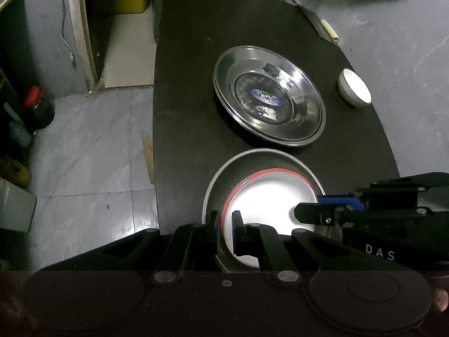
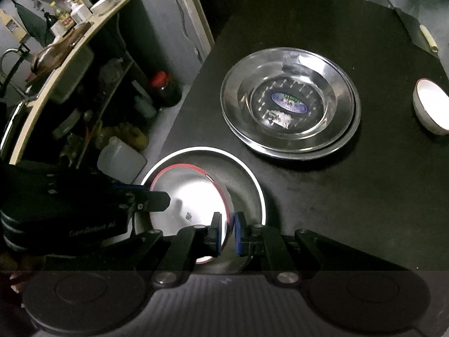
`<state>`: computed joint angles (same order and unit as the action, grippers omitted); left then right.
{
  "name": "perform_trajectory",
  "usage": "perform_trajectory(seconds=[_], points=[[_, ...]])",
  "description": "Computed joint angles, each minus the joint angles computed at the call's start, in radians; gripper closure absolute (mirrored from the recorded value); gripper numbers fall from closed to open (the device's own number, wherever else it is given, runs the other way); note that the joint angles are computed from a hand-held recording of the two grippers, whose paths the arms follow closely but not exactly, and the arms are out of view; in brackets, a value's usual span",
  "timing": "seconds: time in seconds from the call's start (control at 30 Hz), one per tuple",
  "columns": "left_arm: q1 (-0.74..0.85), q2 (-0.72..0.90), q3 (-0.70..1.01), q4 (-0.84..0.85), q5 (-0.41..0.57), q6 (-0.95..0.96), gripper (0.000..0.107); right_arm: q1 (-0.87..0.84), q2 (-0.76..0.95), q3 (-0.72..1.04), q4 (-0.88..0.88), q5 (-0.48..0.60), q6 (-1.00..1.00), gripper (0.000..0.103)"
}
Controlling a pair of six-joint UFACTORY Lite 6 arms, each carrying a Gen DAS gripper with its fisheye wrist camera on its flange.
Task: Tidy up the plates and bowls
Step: 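Lower the white bowl into the steel bowl and open the left tool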
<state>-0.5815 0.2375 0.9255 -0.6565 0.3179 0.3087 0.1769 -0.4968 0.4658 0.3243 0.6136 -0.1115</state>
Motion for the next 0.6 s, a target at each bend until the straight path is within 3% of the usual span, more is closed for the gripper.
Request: perform_trajectory(seconds=[0.6], points=[[0.003, 0.024, 0.023, 0.013, 0.011, -0.012, 0.094, -0.069, 0.012, -0.014, 0.075, -0.005, -0.091, 0.093]])
